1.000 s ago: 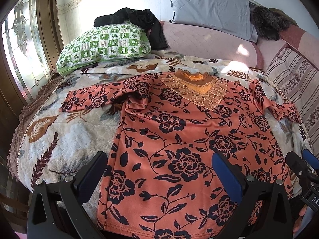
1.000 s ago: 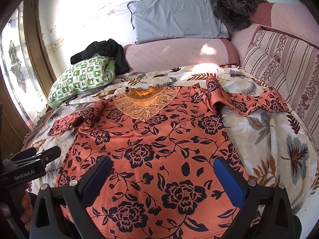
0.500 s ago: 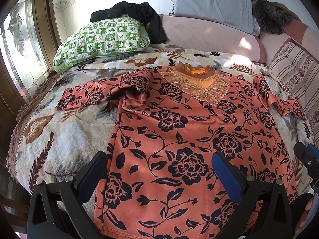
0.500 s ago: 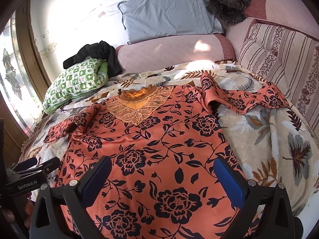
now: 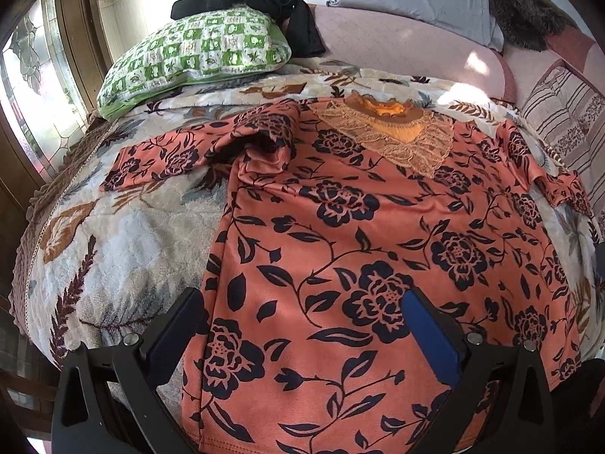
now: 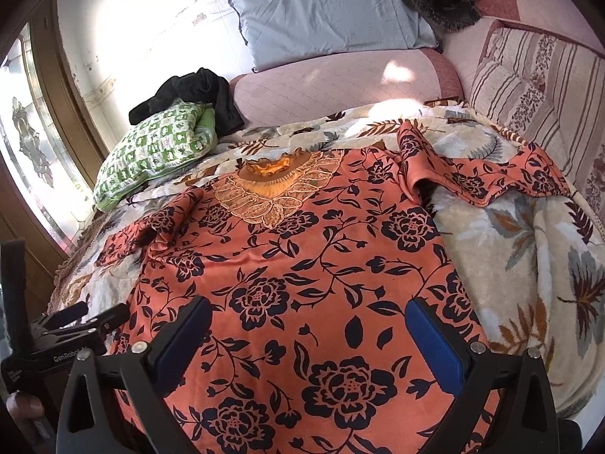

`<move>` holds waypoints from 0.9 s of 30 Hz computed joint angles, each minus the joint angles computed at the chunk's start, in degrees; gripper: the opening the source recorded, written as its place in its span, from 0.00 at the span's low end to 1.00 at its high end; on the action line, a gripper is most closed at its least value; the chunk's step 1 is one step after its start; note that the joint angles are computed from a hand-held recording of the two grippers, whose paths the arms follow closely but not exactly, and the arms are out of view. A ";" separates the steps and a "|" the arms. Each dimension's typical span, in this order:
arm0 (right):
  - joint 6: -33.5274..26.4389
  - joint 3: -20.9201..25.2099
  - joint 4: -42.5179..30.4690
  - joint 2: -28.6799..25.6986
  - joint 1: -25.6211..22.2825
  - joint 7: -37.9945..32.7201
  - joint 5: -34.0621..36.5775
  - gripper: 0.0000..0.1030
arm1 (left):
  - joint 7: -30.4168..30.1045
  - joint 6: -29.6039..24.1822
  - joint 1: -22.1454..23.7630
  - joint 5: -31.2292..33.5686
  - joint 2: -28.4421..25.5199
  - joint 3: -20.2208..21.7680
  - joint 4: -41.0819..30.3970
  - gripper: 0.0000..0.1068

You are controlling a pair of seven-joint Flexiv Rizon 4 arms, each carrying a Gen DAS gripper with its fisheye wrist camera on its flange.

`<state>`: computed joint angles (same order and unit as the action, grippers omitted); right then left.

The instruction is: Fold small clothes

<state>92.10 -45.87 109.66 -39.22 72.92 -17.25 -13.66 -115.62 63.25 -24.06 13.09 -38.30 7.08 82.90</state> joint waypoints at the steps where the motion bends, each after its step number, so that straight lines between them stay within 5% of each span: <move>1: 2.47 0.23 1.26 0.34 -0.80 0.36 1.11 1.00 | 0.22 -0.25 0.38 -0.28 -0.27 -0.17 0.08 0.96; 4: 13.95 5.78 4.66 1.77 -7.82 0.94 8.20 1.00 | 0.90 -1.23 1.93 -2.18 -1.17 -1.18 0.17 0.96; 10: 37.40 21.08 5.36 -1.57 -29.50 10.12 22.33 1.00 | 1.58 -4.03 2.66 -4.10 -3.72 -1.42 -2.24 0.96; 13: 42.41 27.60 2.43 -5.26 -40.27 16.46 24.93 0.95 | 1.62 -4.72 2.69 -4.20 -4.67 -1.22 -3.46 0.96; 16: 41.00 32.22 -1.39 -7.78 -48.77 19.52 22.55 0.82 | 1.46 -4.80 3.04 -4.57 -5.34 -1.19 -4.13 0.96; 19: 35.32 33.21 -5.28 -8.83 -52.30 18.68 21.65 0.67 | 0.56 -3.48 3.17 -4.47 -5.62 -0.70 -4.30 0.96; 25: 24.12 34.02 -11.60 -10.73 -54.83 16.65 23.55 0.66 | 0.17 -2.14 4.43 -5.89 -5.95 -0.87 -3.57 0.96; 26: 22.72 33.69 -12.50 -10.79 -54.87 15.59 23.48 0.60 | 0.30 -1.98 4.71 -6.18 -5.96 -1.03 -3.27 0.96; 27: 21.72 33.98 -13.29 -11.18 -55.77 14.05 22.43 0.32 | 0.41 -1.56 5.04 -6.53 -5.90 -1.25 -2.78 0.96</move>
